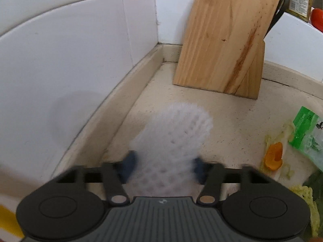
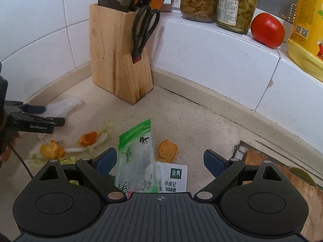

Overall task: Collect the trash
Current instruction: 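Grasp the white foam net with the left tool while the right tool grasps the green snack bag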

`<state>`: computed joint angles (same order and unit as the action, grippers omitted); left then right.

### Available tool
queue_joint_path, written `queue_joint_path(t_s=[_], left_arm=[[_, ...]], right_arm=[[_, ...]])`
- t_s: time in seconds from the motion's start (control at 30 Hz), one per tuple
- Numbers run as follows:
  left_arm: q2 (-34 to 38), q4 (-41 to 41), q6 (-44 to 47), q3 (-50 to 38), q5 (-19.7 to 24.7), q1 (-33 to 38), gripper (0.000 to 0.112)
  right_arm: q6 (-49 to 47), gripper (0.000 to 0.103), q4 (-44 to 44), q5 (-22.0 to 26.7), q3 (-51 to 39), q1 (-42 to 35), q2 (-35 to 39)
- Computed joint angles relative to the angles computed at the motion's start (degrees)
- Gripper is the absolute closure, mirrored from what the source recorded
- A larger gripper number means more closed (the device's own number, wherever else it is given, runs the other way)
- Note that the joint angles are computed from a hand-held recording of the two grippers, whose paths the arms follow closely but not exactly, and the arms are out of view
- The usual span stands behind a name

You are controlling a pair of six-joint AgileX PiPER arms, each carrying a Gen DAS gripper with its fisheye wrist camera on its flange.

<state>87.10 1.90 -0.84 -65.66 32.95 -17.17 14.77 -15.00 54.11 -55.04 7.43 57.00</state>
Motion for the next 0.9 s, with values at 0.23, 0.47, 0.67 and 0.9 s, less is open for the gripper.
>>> queue_joint_path(t_s=[0.23, 0.47, 0.67, 0.9], left_arm=[[-10.6, -7.6, 5.5, 5.1, 4.1, 1.9, 0.082], [-16.2, -3.6, 3.4, 9.0, 2.6, 0.8, 0.041], [-13.7, -3.7, 2.5, 8.7, 2.2, 1.1, 0.04], [-10.5, -5.3, 4.8, 7.8, 1.7, 1.6, 0.039]], right_arm=[[-5.6, 0.012, 4.3, -0.3, -0.8, -3.4, -0.2], [-7.8, 0.007, 4.6, -0.4, -2.0, -3.4, 2.9], [-12.5, 0.002, 4.6, 0.7, -5.0, -1.7, 9.4], [-15.4, 0.003, 7.8, 3.5, -7.1, -2.9, 12.4]])
